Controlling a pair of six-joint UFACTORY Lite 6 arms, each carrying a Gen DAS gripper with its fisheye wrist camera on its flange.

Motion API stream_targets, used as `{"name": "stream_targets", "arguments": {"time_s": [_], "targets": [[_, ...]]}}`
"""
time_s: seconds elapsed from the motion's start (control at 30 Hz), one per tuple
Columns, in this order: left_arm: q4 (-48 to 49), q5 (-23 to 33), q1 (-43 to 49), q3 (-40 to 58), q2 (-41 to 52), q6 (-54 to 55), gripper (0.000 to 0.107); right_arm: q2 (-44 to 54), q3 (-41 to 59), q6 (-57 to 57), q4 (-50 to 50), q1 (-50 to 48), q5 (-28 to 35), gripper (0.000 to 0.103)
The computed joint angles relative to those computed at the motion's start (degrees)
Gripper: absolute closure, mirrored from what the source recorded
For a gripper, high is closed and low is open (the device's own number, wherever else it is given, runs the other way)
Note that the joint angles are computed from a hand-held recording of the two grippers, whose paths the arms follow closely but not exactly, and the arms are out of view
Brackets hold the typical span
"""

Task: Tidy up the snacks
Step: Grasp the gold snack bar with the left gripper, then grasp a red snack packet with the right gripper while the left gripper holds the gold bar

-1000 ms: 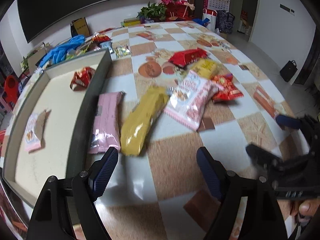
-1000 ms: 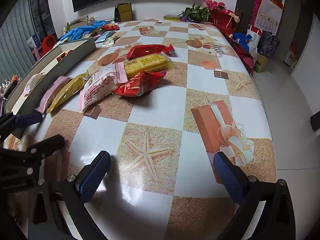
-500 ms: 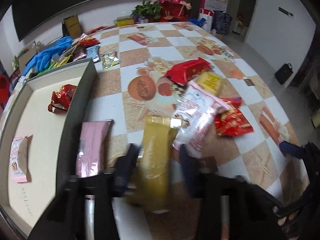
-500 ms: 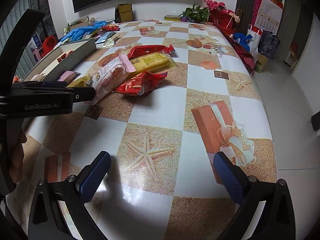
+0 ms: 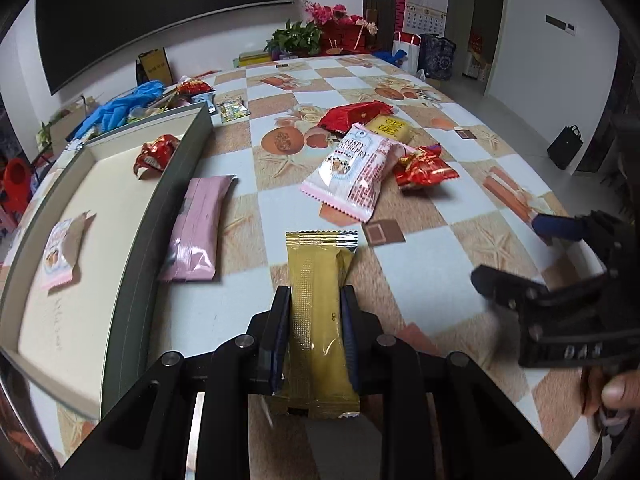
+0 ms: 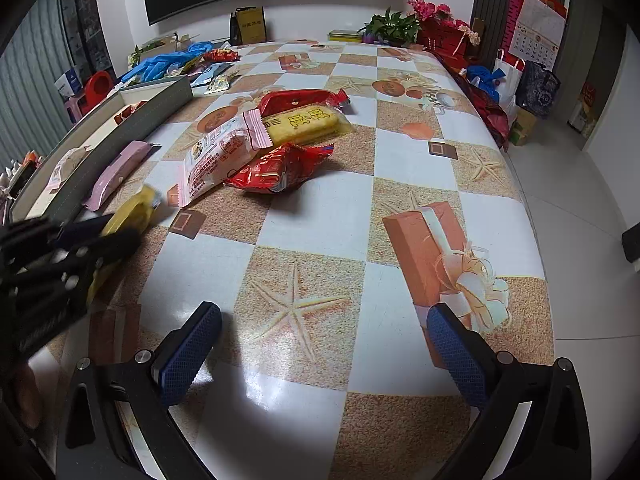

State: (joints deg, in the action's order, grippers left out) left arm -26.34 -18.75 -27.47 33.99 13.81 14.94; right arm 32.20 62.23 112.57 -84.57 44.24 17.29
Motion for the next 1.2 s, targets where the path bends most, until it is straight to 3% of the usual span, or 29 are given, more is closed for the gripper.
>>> {"name": "stream_targets", "arguments": {"time_s": [0.23, 0.7, 0.97, 1.2], "targets": [[1.5, -0.2, 0.2, 0.0, 0.0, -1.5, 0.080, 0.1, 0.0, -0.1, 0.3, -0.1, -0.2, 0.000], [10.5, 0.1, 2.2, -0.7, -0.7, -10.6, 0.080, 1.8, 3.0, -7.7, 9.4, 0.2, 1.4, 0.000], [17.4, -0.2, 3.6, -1.5, -1.2, -17.2, 0.080, 3.1, 6.3, -18.6, 21.7, 0.1, 2.8, 0.000], [18.9, -0.4, 4.0, -1.4, -0.9, -18.5, 0.080, 3.2, 6.7, -18.9, 22.8, 0.3, 3.2, 0.000]]}}
